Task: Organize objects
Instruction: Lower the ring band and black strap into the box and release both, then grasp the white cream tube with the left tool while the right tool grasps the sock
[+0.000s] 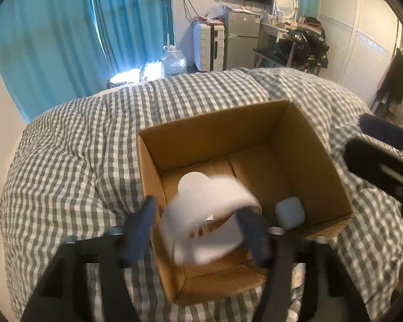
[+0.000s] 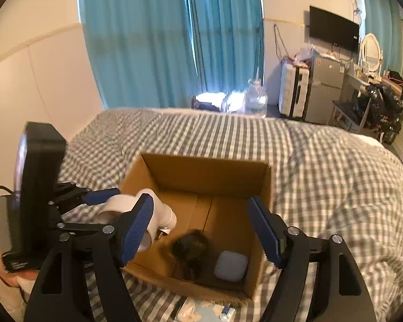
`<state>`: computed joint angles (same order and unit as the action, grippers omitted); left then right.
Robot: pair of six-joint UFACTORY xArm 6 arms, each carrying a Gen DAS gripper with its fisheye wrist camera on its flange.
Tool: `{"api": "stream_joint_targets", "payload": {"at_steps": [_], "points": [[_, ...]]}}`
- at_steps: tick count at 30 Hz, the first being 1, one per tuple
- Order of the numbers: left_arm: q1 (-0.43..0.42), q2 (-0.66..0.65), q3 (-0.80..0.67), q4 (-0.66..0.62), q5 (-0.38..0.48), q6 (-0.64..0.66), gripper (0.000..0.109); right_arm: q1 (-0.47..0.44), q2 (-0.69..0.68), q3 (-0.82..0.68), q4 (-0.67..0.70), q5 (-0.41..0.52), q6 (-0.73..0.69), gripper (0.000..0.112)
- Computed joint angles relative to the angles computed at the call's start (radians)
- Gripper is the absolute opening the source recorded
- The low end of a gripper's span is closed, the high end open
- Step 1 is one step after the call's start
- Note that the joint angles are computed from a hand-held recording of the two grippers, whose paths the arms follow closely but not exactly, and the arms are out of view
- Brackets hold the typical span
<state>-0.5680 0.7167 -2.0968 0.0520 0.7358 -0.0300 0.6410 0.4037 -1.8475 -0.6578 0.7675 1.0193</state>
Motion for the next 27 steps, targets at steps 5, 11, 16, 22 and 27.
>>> {"api": "stream_joint_targets", "payload": {"at_steps": [5,11,16,22,27], "points": [[-0.01,-0.12,0.122,0.058,-0.042,-0.073,0.086,0.041,-0.116,0.082,-0.075,0.044,0.041,0.077],[-0.028,-0.323,0.333,0.114,-0.107,-0.145,0.088,0.114,-0.238,0.155,-0.153,0.143,0.077,0.077],[-0.055,-0.452,0.44,0.22,-0.113,-0.254,0.092,0.179,-0.282,0.143,-0.176,0.226,0.076,0.077],[-0.07,-0.593,0.576,0.314,-0.11,-0.367,0.093,0.27,-0.321,0.143,-0.219,0.327,0.086,0.077],[-0.079,-0.708,0.715,0.386,-0.089,-0.457,0.094,0.321,-0.35,0.177,-0.224,0.368,0.106,0.077]]}}
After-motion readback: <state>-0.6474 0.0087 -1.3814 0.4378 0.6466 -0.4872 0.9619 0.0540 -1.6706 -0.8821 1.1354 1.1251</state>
